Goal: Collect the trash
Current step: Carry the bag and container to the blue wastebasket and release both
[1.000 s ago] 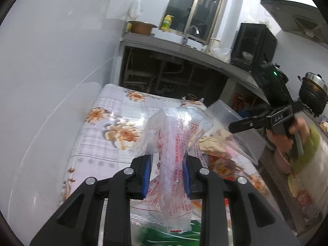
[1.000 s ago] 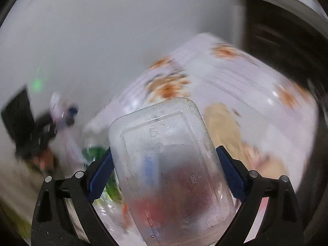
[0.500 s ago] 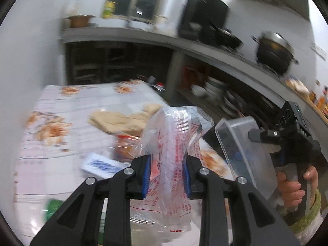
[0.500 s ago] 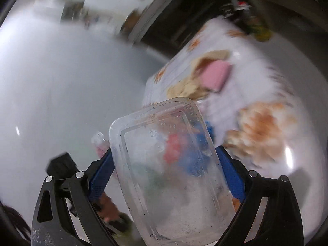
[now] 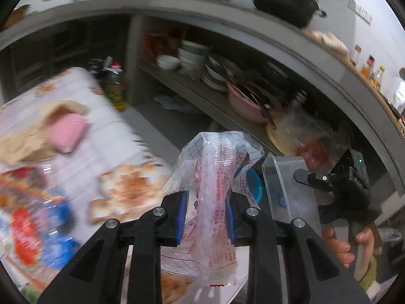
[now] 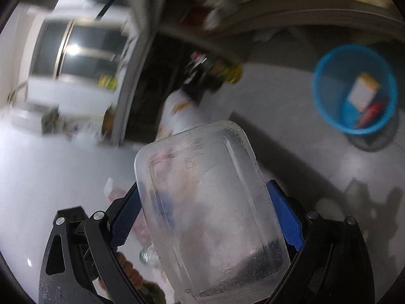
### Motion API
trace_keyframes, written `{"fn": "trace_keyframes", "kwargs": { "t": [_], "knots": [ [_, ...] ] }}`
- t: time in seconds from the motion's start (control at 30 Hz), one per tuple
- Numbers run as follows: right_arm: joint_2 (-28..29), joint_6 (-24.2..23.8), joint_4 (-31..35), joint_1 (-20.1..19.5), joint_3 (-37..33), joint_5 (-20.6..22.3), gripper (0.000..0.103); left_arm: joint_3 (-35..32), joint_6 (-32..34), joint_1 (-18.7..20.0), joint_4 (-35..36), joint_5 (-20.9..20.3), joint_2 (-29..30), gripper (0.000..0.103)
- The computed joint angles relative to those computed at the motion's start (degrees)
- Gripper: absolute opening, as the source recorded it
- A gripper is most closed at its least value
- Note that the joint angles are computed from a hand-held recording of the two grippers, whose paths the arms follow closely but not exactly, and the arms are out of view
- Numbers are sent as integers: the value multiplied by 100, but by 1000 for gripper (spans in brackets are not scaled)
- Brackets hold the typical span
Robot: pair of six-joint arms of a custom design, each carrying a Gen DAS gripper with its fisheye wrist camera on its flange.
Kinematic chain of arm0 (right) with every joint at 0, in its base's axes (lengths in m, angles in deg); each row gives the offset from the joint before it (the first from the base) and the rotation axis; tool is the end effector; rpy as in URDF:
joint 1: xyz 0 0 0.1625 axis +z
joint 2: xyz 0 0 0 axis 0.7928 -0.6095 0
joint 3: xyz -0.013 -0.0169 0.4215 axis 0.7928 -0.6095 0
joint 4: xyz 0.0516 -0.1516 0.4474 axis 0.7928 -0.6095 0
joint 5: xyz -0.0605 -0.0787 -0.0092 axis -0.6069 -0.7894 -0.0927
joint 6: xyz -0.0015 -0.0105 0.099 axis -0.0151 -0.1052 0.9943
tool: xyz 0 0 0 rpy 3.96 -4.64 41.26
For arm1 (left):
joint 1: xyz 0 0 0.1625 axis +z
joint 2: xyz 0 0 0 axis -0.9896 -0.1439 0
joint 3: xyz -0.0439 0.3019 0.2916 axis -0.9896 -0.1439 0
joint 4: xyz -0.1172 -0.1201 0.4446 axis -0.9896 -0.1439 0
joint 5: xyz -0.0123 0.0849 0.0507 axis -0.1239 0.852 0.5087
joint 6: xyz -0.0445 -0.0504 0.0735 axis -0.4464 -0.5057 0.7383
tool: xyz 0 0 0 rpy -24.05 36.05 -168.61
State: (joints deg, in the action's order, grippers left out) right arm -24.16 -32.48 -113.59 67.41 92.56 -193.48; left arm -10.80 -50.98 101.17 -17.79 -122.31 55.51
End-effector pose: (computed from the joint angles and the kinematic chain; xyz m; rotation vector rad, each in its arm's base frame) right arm 0.3068 -0.3235 0.6287 0.5368 2.6975 -1.0291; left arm -0.6560 -0.4203 0.3814 0.9340 2.6811 -0.5807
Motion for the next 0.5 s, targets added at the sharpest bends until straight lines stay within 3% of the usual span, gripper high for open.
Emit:
{"fn": "trace_keyframes", "kwargs": {
  "t": [0.13, 0.27, 0.37, 0.5],
  "knots": [
    [-454, 511, -324, -229, 425, -652, 90, 659, 207, 146, -555, -545, 34, 25],
    [-992, 1003, -737, -726, 957, -942, 90, 1452, 357, 292, -863, -1023, 7, 25],
    [-1255, 1281, -989, -1160, 1282, -898, 90, 2106, 475, 385, -1071, -1247, -31, 25],
    [-1442, 1313, -1237, -1791, 1494, -585, 91, 2989, 562, 520, -1351, -1491, -124, 25]
  ]
}}
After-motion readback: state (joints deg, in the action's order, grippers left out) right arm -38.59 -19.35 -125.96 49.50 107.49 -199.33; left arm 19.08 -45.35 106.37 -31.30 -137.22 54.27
